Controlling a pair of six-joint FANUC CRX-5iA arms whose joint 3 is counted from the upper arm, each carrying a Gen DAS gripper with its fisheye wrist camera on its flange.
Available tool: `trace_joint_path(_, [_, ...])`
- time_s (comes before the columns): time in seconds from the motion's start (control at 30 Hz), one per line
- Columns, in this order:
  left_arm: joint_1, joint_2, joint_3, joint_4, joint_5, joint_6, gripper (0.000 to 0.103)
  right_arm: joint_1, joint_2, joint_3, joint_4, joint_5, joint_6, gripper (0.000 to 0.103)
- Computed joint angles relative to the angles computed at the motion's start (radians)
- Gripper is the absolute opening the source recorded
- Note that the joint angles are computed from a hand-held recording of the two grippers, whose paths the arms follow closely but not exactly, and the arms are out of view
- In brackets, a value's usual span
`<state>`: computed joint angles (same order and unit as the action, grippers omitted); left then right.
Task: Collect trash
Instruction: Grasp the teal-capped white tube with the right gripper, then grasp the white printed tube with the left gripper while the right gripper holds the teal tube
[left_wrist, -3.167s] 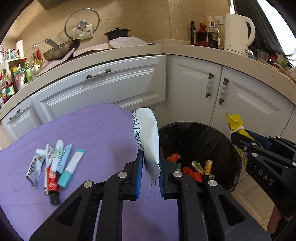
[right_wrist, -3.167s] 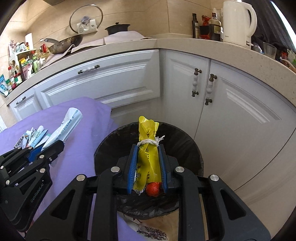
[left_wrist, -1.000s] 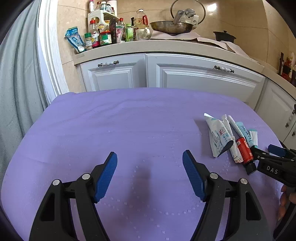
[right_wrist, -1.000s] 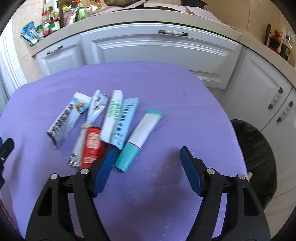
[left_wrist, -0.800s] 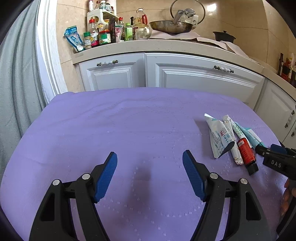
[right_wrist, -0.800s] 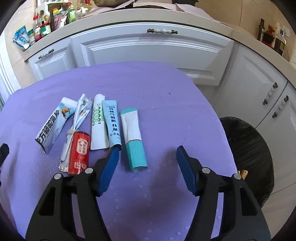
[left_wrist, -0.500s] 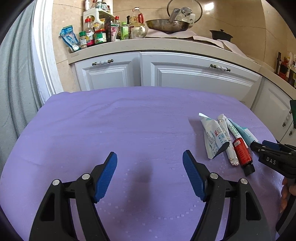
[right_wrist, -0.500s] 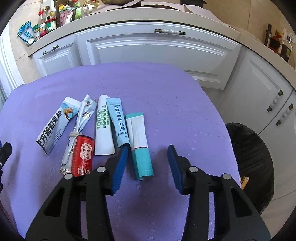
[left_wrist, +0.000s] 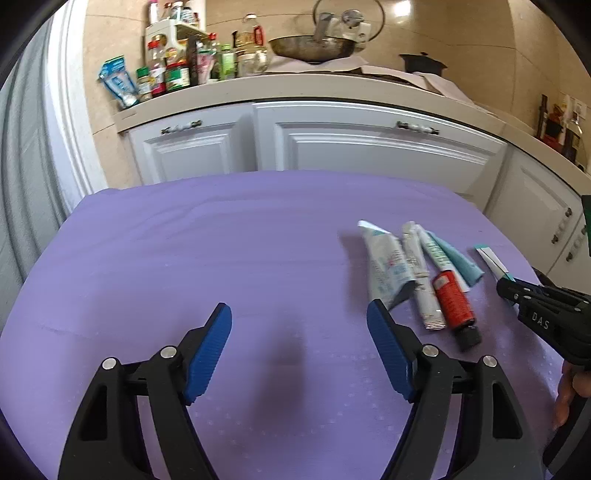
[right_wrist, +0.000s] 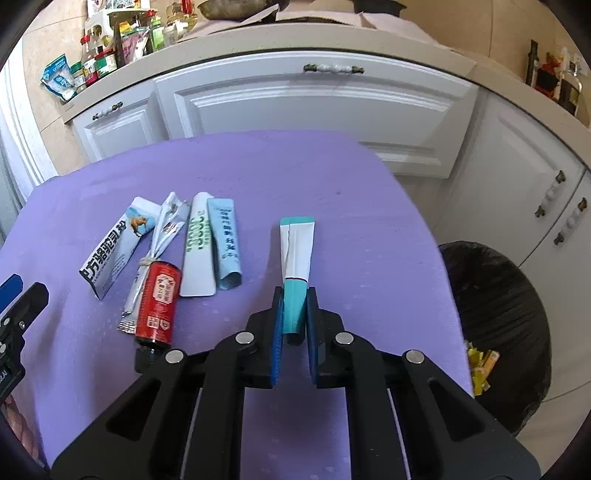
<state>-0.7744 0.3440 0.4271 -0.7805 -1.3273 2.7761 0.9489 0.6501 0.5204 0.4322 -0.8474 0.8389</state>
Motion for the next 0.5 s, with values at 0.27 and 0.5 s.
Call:
trace_joint_path(0.27, [-0.009,0.051,0.067,0.002,0.026,-0.054,0.077,-0.012,-0.051,-0.104,0.088,0.056,-0.073,0.011])
trace_joint_path(0.5, [0.011,0.125,0.148,0.022,0.008,-0.137,0.077,-0.034,-0.087,-0.161,0.101,0.098,-0.106,0.011])
